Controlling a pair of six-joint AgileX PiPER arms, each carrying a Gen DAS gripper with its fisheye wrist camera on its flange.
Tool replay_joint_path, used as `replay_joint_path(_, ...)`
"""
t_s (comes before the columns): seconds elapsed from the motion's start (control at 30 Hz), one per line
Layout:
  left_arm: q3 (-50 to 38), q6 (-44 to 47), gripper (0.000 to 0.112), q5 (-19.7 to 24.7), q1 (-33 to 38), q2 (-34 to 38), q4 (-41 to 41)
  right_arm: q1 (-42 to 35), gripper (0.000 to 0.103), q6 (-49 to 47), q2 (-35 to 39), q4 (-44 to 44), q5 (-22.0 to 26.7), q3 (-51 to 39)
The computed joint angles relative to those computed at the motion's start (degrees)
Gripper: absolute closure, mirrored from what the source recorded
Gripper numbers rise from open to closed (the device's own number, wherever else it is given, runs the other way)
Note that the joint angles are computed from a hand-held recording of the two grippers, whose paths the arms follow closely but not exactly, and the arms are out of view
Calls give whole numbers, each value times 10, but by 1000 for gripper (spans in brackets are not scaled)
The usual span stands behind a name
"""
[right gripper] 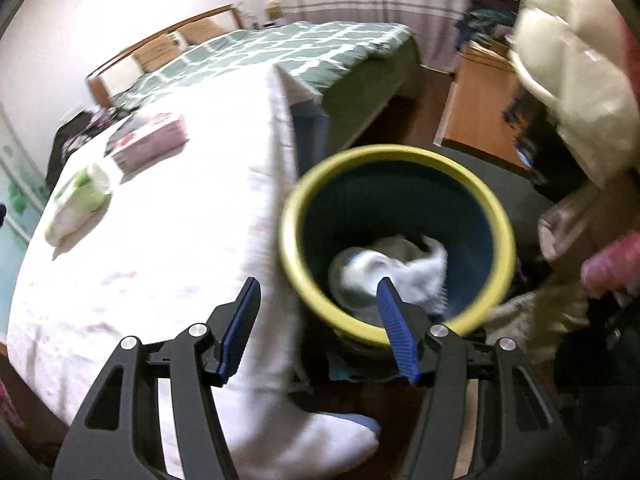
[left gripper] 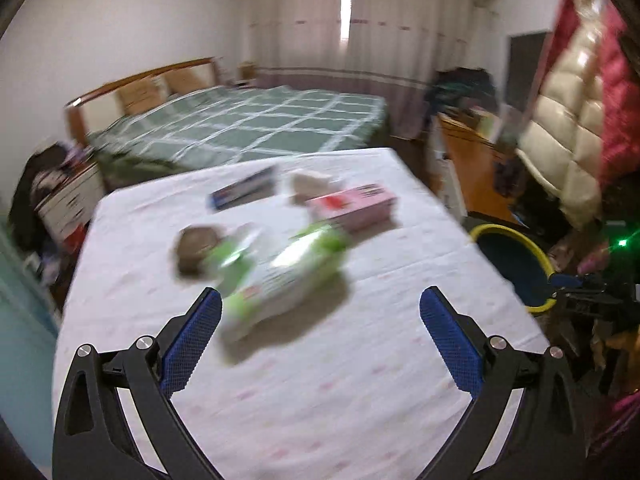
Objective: Collect trash
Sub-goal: 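Grasp the green-capped white bottle with the right gripper and drop it into the bin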
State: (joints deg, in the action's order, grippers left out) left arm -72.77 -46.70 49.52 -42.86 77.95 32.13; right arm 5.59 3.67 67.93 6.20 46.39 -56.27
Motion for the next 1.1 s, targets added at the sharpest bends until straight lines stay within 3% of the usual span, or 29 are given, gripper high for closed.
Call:
replay_joint_path(0.27, 123, 11, 14, -30, 90, -116, -25, 185, 45, 132, 95, -86, -2, -120)
replay_joint_path(0.57, 143, 40, 14, -39, 128, -144, -44, 314, 45, 209, 242, -99, 3, -285)
replay_joint_path(0.77, 160, 80, 14, -50, 163, -161, -73, 341, 45, 213, 329, -65, 26, -393)
replay_joint_path(1.1, 179, 141, 14, -76, 215, -175, -133, 318, 40, 231, 437, 3, 97, -544)
